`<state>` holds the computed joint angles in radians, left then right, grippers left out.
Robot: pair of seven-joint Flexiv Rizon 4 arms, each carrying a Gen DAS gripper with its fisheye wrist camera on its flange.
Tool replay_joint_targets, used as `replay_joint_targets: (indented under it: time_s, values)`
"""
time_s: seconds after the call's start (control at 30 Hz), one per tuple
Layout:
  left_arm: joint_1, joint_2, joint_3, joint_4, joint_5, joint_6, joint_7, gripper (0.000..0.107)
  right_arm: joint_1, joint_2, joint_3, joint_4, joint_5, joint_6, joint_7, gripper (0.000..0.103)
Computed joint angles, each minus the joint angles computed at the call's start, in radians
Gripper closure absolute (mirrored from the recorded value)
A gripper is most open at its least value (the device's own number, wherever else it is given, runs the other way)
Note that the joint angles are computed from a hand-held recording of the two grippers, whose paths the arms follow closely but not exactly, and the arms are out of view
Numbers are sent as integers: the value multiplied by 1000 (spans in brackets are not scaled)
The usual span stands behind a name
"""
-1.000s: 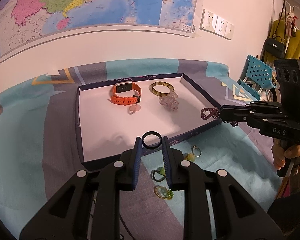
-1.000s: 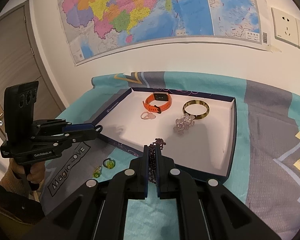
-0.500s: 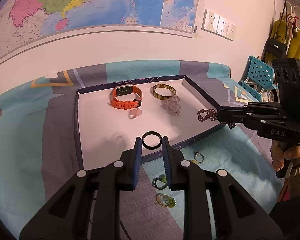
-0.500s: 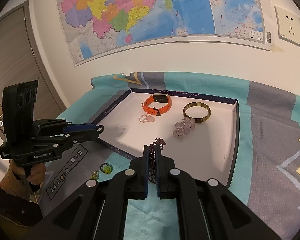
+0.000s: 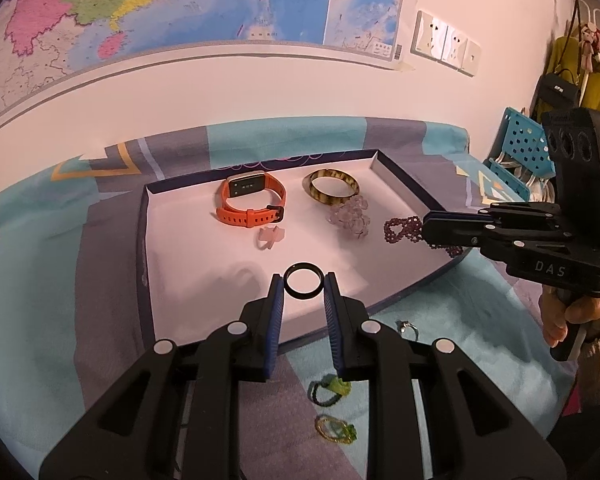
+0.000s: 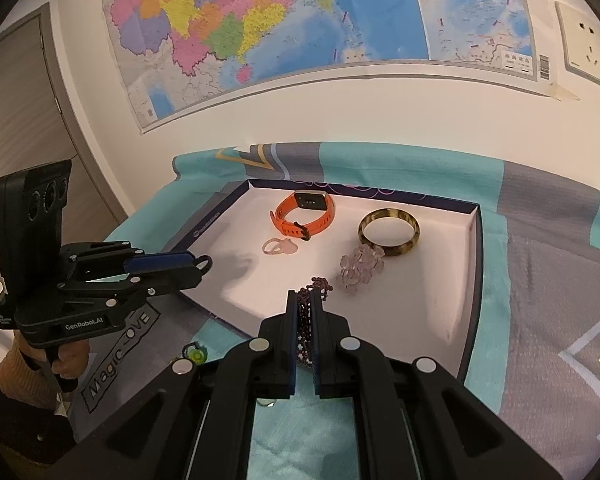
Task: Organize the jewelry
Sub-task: 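Carry the bracelet in the right gripper into the box while the left carries the black ring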
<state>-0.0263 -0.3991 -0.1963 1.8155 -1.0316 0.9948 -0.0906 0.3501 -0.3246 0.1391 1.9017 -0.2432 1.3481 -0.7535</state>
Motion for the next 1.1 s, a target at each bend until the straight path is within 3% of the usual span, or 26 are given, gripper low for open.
replay_joint_targets:
  time_s: [1.1]
  values:
    - [7, -80, -34, -75, 140, 37, -141, 86, -24, -64, 25, -74, 80, -58, -105, 98]
